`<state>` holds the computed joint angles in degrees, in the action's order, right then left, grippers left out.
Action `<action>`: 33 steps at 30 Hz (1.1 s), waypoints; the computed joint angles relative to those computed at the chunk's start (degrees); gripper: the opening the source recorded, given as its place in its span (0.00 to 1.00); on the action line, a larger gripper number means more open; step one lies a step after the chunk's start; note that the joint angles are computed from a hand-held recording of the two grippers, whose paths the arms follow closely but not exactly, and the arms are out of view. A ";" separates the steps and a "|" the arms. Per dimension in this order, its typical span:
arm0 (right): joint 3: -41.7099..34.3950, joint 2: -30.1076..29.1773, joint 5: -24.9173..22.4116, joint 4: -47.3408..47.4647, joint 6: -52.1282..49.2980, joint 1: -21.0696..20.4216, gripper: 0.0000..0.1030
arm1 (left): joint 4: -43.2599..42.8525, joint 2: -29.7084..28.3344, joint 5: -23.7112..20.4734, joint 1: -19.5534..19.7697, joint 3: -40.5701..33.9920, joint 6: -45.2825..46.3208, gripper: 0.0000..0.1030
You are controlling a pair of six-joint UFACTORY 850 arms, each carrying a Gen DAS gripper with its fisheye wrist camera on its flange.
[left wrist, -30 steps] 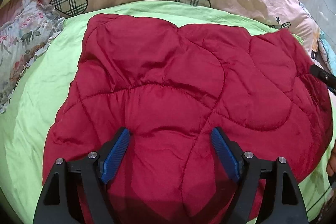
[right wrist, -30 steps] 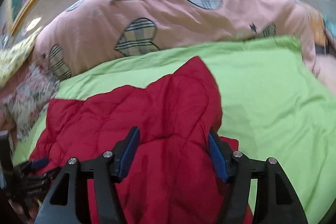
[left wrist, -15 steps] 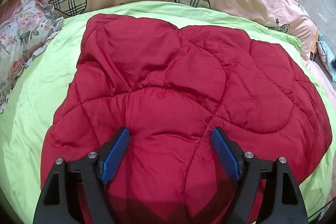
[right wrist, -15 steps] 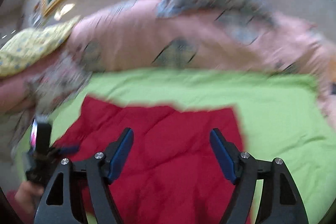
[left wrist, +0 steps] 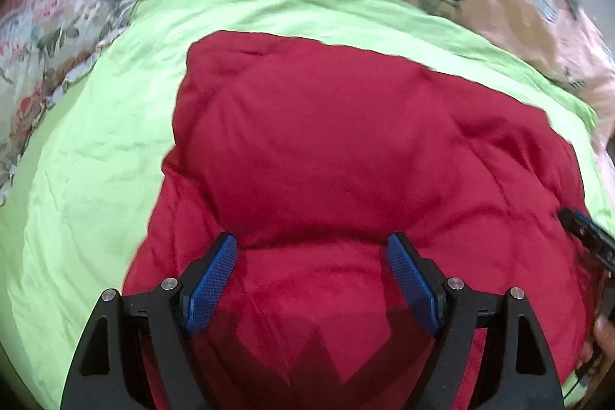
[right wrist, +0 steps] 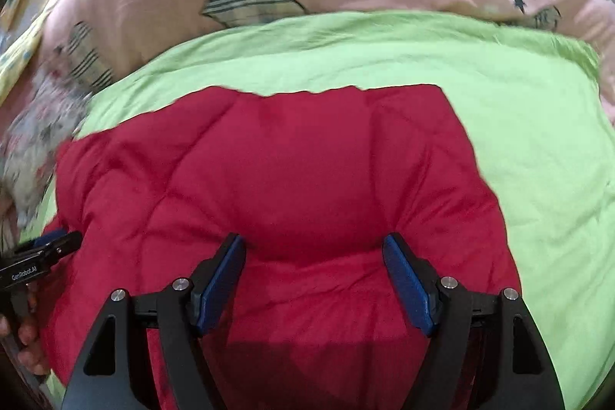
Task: Fold large clothes
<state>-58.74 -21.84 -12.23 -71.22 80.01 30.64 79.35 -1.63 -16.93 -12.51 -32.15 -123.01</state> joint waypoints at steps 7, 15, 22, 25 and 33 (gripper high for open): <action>-0.87 -1.29 -0.43 -0.73 3.03 -0.78 0.75 | -0.69 -4.68 3.53 4.55 -3.10 -0.62 0.79; -0.56 -1.09 0.70 -0.25 3.21 -1.83 0.76 | -3.22 0.26 -2.88 -0.79 -0.36 0.97 0.77; -0.55 -1.00 1.12 1.15 1.99 -2.14 0.77 | -8.53 9.85 -10.95 -13.18 5.75 -1.02 0.78; -0.51 -0.87 1.15 0.73 2.40 -2.13 0.77 | -11.86 11.60 -13.32 -17.49 6.91 -2.43 0.79; 2.52 2.58 1.61 -8.14 11.55 -1.69 0.79 | -18.87 8.91 -16.56 -22.44 6.06 -0.65 0.84</action>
<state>-56.22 -19.26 -10.62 -79.36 91.56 28.94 60.48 7.28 -33.48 -34.95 -26.09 -123.66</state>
